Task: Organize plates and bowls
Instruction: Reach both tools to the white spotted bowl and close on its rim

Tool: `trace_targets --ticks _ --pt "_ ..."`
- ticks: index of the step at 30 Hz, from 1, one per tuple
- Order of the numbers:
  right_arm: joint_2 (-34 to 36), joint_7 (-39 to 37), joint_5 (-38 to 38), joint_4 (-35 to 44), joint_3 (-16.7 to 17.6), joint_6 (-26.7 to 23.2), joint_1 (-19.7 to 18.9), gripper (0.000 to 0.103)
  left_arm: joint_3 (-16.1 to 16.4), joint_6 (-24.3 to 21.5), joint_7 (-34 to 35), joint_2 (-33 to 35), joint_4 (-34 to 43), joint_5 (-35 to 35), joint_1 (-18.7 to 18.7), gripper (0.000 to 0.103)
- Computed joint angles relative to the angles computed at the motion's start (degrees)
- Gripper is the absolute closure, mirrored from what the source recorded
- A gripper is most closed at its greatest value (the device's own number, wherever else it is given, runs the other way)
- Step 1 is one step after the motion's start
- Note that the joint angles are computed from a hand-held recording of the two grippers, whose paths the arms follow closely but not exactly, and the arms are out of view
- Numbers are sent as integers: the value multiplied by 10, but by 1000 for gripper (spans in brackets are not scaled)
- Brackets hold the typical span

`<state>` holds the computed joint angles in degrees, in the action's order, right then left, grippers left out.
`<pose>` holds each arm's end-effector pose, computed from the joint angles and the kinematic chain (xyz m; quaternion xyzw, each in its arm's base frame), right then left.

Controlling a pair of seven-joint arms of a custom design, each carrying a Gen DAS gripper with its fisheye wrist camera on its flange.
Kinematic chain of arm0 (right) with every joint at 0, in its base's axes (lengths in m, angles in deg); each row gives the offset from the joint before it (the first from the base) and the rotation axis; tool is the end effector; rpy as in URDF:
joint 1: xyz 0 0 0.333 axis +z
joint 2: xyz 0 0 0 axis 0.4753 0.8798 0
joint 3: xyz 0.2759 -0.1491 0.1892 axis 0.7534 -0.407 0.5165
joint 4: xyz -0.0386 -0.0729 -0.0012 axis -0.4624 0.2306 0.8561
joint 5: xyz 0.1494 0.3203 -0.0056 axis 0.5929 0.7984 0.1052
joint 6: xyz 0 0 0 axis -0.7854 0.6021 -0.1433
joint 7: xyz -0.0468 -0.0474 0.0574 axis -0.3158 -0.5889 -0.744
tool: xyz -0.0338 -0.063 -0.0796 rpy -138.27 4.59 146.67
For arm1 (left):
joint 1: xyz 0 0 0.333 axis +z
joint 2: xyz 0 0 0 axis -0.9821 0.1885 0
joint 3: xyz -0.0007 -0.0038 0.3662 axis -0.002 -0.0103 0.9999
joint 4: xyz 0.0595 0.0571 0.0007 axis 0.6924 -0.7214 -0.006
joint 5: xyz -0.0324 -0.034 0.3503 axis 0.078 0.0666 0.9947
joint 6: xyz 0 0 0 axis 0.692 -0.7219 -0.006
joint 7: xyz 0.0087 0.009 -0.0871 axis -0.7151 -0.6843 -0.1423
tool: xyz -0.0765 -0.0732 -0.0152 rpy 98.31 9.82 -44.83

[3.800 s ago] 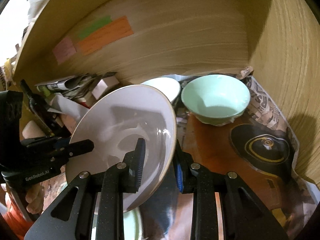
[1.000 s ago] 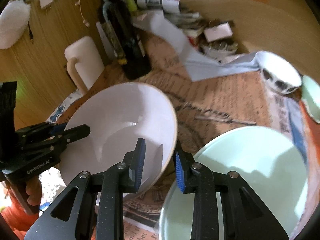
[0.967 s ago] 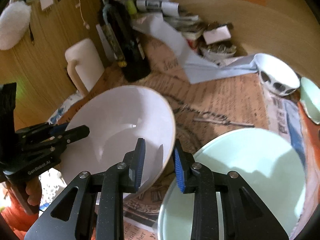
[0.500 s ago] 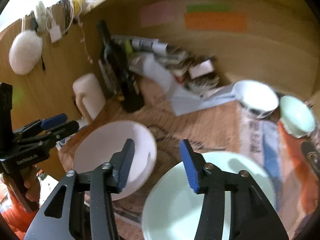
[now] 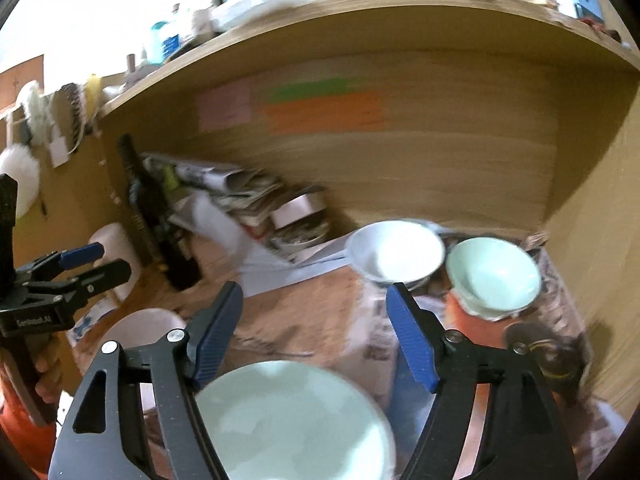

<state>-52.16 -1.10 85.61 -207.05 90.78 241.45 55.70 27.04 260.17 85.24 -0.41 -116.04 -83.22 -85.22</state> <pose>0.5074 0.2396 0.5379 -0.6721 0.5161 -0.2627 0.4615 0.5114 -0.0334 0.5496 -0.5903 0.6384 -0.3900 0.3031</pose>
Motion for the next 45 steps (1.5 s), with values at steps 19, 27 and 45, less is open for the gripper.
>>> trace_targets --ticks 19,27,45 --pt "105 131 -181 122 120 -116 -222 32 110 -226 -711 210 235 752 -49 6" --pt "149 98 -148 171 145 -156 -242 32 54 -310 -758 287 351 795 -2 6" --pt "175 31 -66 189 206 -171 -290 32 17 -494 -802 444 599 872 -10 28"
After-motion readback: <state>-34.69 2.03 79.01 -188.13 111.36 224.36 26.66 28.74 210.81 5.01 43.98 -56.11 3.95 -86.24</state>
